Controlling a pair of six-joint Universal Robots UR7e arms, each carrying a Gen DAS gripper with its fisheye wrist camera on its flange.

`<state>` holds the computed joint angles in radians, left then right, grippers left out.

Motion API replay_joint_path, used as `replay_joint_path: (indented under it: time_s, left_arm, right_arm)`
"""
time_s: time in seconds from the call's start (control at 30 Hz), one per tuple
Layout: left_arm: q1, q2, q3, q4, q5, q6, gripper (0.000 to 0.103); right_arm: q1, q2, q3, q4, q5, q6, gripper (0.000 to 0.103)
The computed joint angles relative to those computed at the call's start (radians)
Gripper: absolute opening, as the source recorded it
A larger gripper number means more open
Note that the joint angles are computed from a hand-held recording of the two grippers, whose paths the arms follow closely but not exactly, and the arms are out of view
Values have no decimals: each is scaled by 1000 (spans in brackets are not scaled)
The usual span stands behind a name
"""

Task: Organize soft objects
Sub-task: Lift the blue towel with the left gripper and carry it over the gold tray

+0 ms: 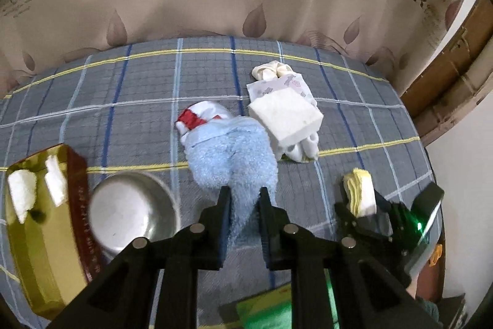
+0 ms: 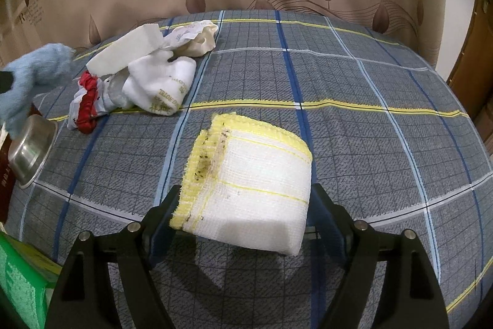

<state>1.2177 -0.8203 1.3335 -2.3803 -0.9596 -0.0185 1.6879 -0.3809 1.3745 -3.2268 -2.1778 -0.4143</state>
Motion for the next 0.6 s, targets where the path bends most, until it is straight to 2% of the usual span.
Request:
replay_joint_path:
  time_s: [0.37, 0.6]
  left_arm:
    - [-13, -177, 149, -47, 77, 10, 17]
    - [-5, -275, 203, -58, 230, 42, 17]
  right_arm:
    - [-1, -1, 2, -2, 0, -3, 79]
    - [-1, 0, 2, -3, 1, -6, 79]
